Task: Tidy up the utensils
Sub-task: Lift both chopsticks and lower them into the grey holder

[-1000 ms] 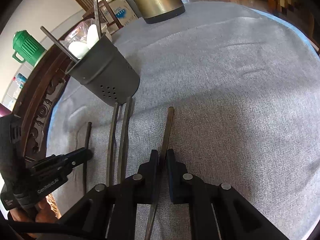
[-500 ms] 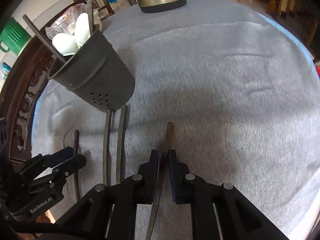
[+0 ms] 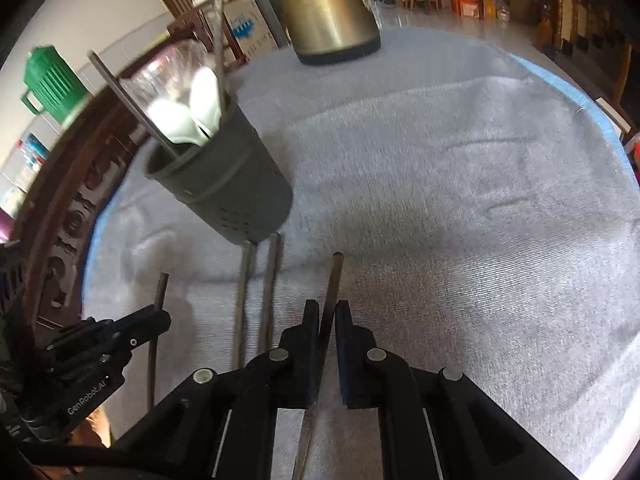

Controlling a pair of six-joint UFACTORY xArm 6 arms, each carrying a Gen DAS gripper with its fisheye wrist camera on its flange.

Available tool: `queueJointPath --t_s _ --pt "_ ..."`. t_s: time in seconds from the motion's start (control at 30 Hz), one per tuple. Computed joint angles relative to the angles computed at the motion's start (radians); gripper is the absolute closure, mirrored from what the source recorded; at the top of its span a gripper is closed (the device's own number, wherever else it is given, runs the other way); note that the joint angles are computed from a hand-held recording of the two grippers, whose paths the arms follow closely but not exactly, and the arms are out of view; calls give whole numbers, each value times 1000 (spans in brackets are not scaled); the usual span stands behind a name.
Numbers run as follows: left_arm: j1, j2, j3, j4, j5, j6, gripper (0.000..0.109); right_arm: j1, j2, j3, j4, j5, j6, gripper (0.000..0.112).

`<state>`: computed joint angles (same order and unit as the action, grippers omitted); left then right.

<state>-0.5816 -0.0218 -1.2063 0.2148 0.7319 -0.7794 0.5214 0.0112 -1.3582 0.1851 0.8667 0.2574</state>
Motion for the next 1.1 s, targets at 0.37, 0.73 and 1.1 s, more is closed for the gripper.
queueJointPath --t_s 0.37,0.73,1.1 --pt "-50 -127 16 175 -7 -129 102 4 -135 62 24 -91 -18 104" --pt "-65 -213 89 270 -29 -240 102 -47 -8 -27 18 96 58 85" --pt "-138 -277 79 499 25 -363 102 20 178 -227 -208 240 130 98"
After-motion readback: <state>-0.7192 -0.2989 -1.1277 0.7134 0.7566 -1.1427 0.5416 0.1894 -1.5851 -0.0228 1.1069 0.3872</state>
